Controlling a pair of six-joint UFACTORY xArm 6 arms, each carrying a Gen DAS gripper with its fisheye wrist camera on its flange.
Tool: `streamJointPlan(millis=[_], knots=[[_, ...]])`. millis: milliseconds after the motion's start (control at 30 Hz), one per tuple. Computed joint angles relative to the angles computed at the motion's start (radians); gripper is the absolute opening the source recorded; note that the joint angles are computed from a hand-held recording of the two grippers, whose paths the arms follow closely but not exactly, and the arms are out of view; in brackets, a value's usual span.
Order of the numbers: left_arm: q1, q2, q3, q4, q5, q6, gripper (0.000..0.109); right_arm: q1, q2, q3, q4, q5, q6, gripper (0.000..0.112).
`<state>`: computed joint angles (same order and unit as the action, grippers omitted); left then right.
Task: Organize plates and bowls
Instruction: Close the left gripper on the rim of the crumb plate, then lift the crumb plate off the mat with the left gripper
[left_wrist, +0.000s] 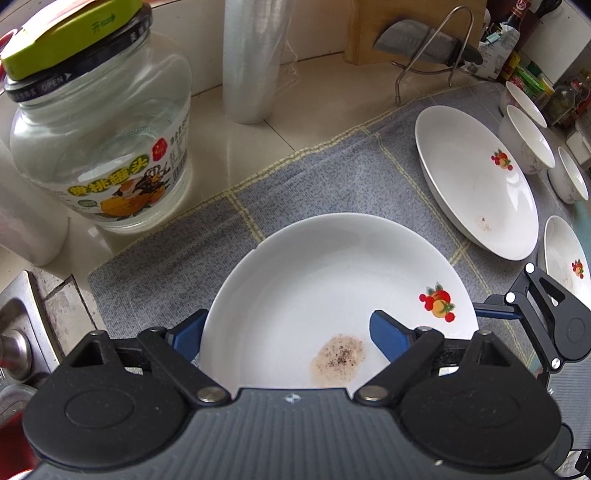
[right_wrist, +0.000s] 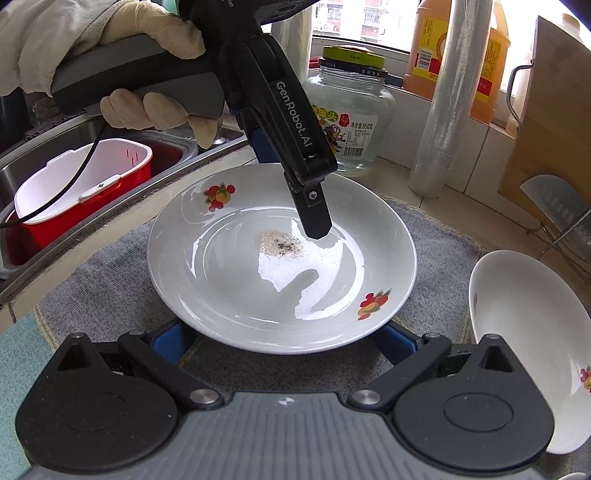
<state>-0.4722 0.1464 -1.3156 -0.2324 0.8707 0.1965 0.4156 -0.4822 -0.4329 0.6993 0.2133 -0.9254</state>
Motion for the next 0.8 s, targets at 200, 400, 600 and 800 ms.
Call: streamJointPlan(millis=[200, 400, 600, 800], knots=[[0.003, 0.006, -0.007, -0.006, 0.013, 0.015, 0.091, 0.004, 0.006, -0.001, 0.021, -0.007, -0.018, 0.103], [0.003, 0.003, 0.000, -0.010, 0.005, 0.027, 0.091, 0.002, 0.009, -0.006, -0.010, 0.002, 0.022, 0.103], [0.005, -0.005, 0.009, -0.017, -0.004, 0.048, 0.091, 0.000, 0.008, -0.007, -0.047, 0.007, 0.058, 0.103], [-0.001, -0.018, 0.019, -0.004, -0.008, 0.048, 0.091, -0.003, -0.003, -0.004, -0.045, 0.015, 0.059, 0.103]])
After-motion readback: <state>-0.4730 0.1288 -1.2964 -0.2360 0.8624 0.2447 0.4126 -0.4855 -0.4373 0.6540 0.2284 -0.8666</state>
